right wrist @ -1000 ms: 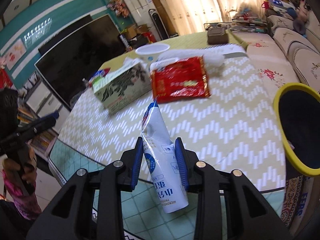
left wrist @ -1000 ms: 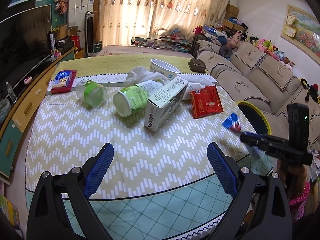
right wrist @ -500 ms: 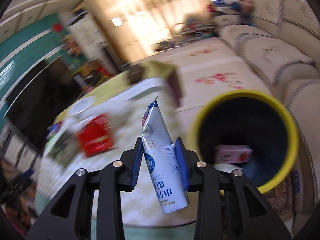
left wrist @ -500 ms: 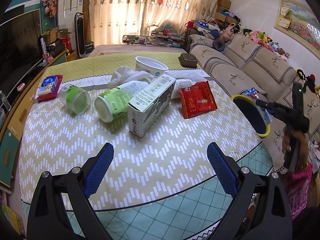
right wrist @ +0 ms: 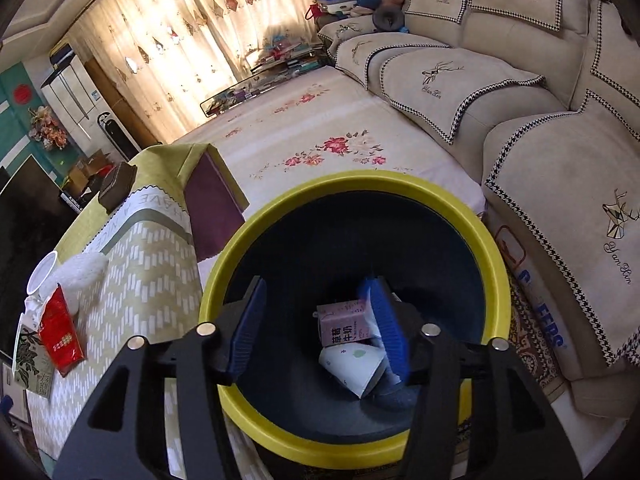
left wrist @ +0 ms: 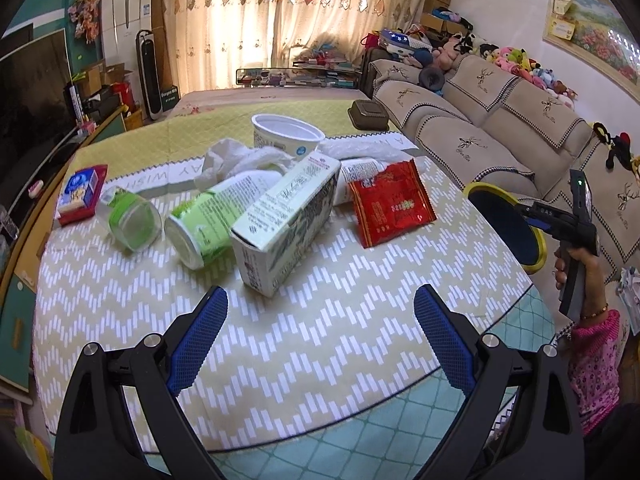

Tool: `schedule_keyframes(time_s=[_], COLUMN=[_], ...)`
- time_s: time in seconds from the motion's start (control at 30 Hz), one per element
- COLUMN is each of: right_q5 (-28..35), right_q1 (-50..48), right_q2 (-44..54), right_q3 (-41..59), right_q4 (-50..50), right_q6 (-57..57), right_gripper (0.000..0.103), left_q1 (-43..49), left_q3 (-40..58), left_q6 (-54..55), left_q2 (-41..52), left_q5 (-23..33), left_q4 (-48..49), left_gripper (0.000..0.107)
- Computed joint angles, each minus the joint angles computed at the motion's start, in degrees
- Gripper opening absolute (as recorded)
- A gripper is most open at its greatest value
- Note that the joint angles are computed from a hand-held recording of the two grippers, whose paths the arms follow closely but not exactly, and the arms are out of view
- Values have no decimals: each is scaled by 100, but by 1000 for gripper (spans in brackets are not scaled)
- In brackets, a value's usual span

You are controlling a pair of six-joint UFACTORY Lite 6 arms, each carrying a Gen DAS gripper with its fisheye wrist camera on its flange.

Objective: Collect trash
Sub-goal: 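Carry the white tube with the right gripper over the bin and release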

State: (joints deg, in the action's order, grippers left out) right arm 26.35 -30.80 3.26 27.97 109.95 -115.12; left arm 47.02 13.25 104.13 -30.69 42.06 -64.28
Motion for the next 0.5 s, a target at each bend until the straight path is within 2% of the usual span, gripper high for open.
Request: schedule_keyframes(time_s=[0.3, 0.43, 0.5], right_q5=[96, 82, 75], right_q1=[249, 349, 386], right_q2=[-261, -425, -522], right_q3=[-390, -510, -572], right_q4=[-32, -66, -94], right_q6=[86, 200, 259], right_gripper=[56, 56, 56], left_q1=[-274, -600, -841], left_q3=[771, 1079, 1175], left_q6=[769, 1141, 1348], left_q2=[1131, 1664, 1888], left_q5=[-168, -429, -641], left_q4=[-750, -1147, -1396], left_gripper=[93, 93, 89])
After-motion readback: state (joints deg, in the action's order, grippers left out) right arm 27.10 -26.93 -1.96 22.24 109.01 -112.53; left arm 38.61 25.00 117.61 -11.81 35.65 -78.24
